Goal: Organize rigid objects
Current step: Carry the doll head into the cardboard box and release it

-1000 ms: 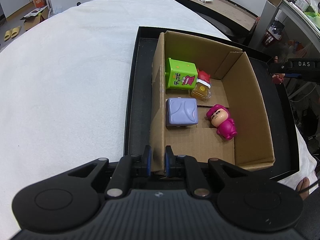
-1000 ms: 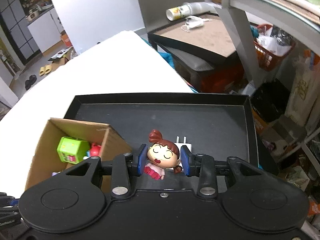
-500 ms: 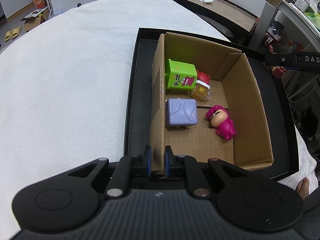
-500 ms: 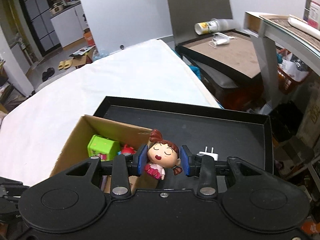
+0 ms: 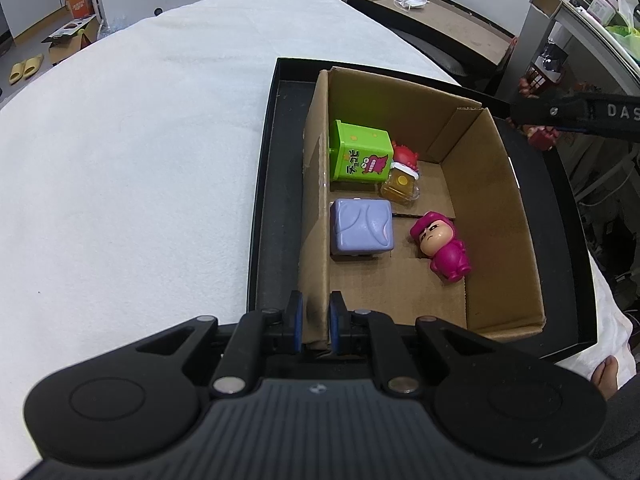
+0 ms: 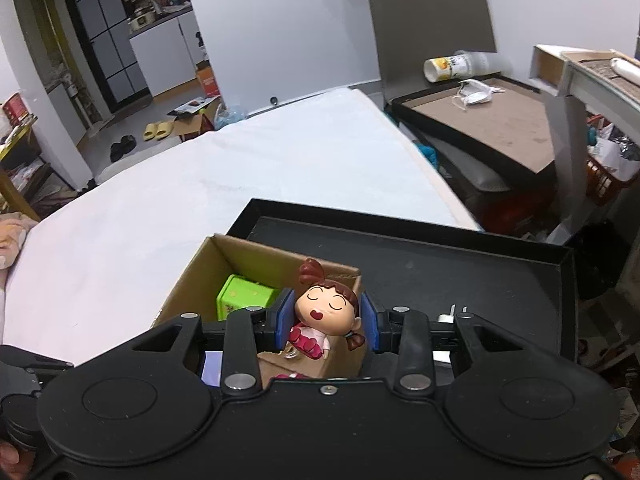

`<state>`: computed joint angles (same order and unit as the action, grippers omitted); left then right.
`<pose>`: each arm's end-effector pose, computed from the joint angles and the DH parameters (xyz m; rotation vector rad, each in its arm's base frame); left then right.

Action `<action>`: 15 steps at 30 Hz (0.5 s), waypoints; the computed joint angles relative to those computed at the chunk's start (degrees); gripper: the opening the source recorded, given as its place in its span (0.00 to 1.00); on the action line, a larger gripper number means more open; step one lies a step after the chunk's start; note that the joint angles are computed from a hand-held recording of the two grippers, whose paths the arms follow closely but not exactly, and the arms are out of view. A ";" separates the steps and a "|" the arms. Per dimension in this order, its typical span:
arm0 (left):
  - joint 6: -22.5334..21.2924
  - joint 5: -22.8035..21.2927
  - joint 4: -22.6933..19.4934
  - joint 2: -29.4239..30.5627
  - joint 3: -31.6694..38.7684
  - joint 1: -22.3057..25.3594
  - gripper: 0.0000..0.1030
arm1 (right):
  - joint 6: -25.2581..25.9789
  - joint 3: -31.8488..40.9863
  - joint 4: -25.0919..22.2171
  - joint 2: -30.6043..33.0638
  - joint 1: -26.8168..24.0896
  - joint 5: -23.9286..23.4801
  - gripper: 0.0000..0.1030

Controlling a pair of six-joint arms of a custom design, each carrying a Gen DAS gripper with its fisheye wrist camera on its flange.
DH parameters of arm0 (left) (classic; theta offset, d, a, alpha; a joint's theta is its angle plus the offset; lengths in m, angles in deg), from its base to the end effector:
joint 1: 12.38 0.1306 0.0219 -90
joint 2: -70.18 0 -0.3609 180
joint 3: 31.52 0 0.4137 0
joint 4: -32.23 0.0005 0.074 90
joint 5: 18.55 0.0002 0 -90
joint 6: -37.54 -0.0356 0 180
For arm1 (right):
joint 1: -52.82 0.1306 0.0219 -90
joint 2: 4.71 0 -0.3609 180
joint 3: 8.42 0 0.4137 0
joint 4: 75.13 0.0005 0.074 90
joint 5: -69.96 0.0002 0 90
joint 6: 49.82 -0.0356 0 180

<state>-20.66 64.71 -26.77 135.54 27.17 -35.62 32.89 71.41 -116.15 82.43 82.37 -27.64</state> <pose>0.3021 -0.1257 0.3109 -0.2365 2.6987 -0.1284 0.4214 0.2437 0.3566 -0.5347 2.3964 0.4498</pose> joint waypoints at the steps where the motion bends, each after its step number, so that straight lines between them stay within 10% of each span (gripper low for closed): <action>1: -0.04 0.16 0.09 -0.07 -0.06 0.10 0.12 | 0.06 0.10 -0.11 0.17 0.27 0.10 0.34; 15: -0.87 1.63 1.40 -1.39 -1.17 0.99 0.12 | 2.79 0.70 -0.39 2.56 3.79 4.31 0.47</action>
<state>-21.53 66.34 -25.37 134.16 25.99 -34.63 35.68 72.11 -116.54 84.98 86.16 -23.33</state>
